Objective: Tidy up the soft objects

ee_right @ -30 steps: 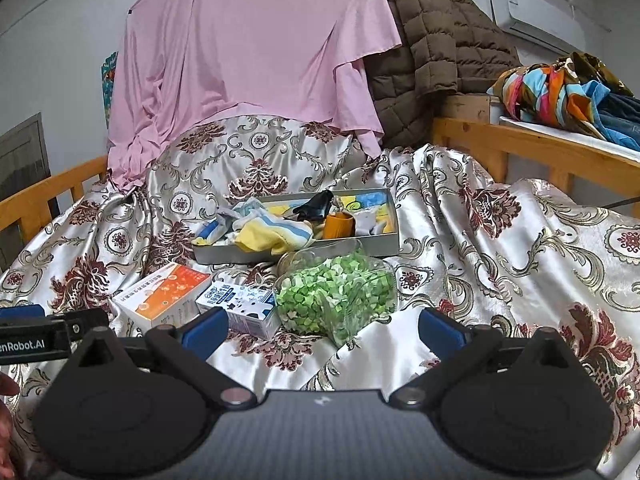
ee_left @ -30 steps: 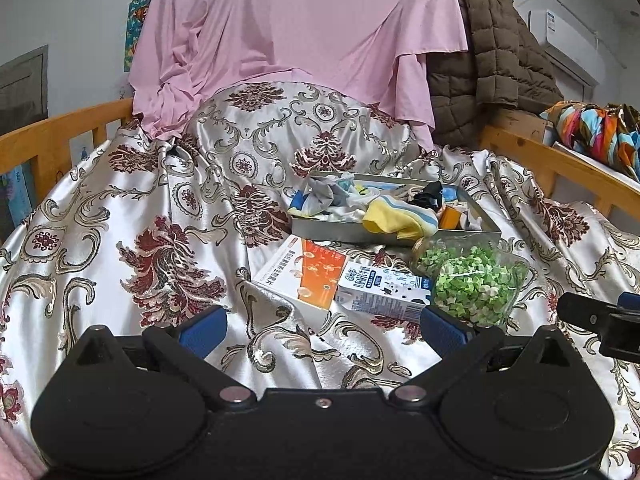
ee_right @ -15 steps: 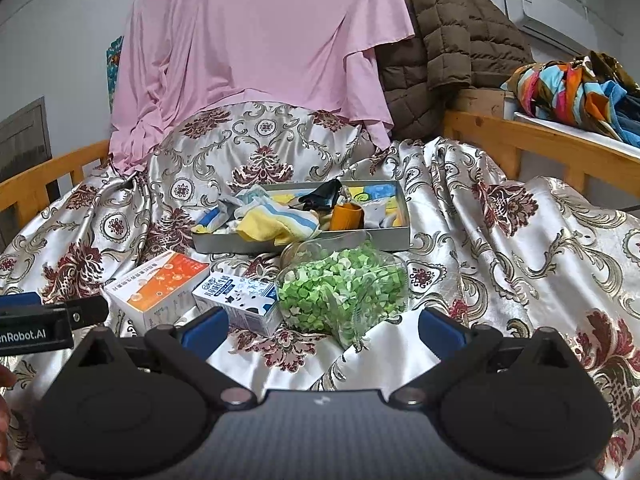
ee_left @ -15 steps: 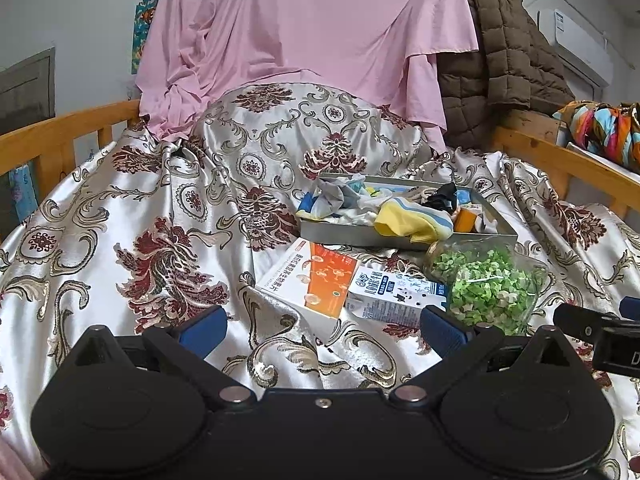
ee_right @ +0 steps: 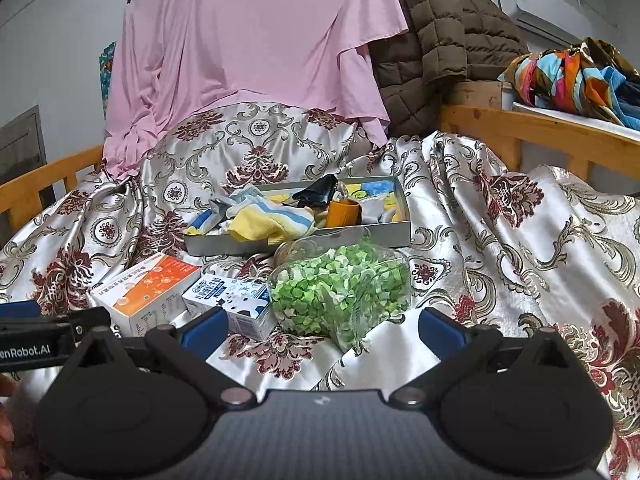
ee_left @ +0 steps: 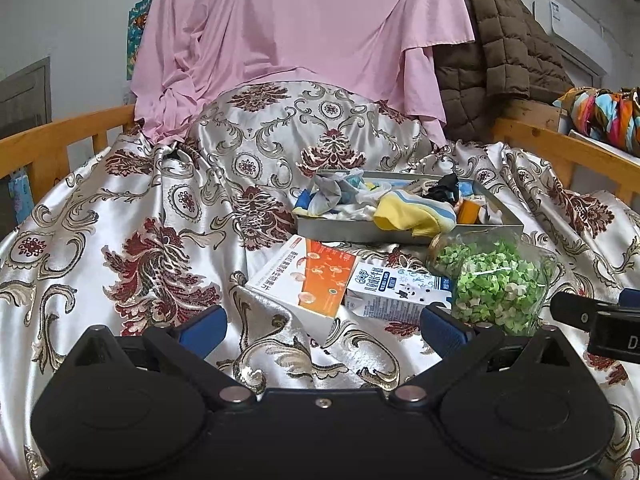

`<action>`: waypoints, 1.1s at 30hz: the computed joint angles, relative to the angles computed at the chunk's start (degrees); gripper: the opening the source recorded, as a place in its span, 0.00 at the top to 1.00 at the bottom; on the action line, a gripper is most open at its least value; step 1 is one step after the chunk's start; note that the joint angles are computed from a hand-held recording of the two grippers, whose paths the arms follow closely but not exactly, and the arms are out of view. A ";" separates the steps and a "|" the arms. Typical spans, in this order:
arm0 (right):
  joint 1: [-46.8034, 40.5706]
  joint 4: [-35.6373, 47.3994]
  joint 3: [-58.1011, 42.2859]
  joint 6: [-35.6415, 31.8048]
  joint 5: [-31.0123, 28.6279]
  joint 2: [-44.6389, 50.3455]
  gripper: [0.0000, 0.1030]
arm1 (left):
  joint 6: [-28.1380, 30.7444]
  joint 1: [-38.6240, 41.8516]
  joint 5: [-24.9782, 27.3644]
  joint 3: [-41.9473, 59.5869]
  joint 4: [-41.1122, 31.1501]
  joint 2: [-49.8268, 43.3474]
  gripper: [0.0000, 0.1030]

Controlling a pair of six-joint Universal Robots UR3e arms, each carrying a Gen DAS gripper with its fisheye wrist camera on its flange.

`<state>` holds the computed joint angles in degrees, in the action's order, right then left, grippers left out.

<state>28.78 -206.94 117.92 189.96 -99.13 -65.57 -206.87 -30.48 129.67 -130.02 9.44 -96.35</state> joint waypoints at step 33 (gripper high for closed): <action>0.01 -0.36 -0.25 0.31 0.02 1.18 0.00 | 0.81 0.18 -0.49 -0.17 -0.26 0.30 0.01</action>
<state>28.79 -207.30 117.67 190.27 -99.11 -64.38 -206.06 -30.30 129.17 -130.19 9.18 -96.05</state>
